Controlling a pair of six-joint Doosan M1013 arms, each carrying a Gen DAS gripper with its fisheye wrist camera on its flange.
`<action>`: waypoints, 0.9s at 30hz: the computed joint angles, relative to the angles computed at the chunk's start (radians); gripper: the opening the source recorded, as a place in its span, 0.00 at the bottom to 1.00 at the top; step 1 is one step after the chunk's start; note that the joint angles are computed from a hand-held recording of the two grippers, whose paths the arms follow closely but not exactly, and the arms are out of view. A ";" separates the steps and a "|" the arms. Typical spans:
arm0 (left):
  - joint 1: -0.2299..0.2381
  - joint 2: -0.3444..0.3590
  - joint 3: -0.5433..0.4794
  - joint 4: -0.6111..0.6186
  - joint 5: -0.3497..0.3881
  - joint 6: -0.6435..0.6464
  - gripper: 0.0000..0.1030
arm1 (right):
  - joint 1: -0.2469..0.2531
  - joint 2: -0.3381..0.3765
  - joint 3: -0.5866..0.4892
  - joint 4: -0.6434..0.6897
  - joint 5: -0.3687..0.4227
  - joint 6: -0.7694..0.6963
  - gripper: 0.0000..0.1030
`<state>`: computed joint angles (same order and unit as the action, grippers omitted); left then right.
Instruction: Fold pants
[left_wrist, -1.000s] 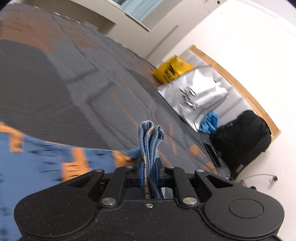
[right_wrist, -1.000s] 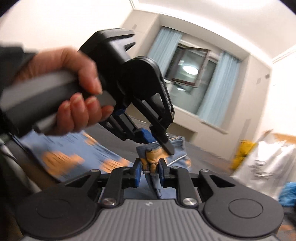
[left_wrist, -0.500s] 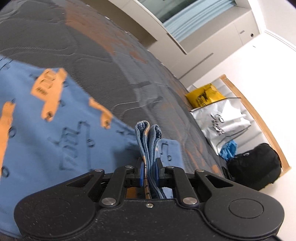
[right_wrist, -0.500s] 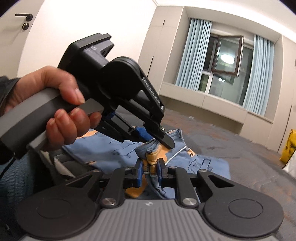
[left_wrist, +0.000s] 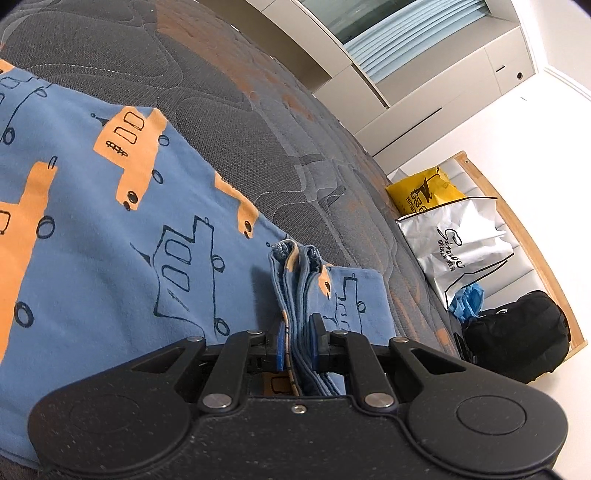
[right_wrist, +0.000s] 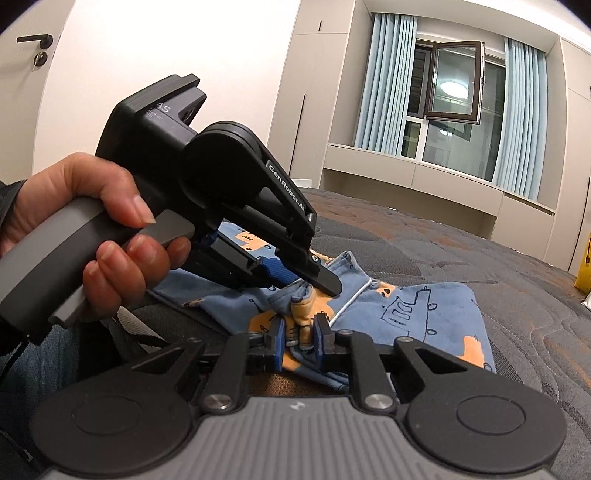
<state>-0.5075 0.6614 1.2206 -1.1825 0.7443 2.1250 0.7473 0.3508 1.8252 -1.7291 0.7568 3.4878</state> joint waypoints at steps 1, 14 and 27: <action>-0.001 -0.002 0.002 -0.002 -0.002 0.003 0.12 | 0.001 0.000 0.002 -0.005 0.002 0.007 0.17; 0.032 -0.070 0.074 -0.226 -0.058 0.288 0.10 | -0.013 -0.020 -0.003 -0.224 -0.081 0.208 0.18; 0.101 -0.086 0.119 -0.108 -0.164 0.132 0.10 | -0.056 0.044 -0.118 -0.263 -0.354 0.175 0.17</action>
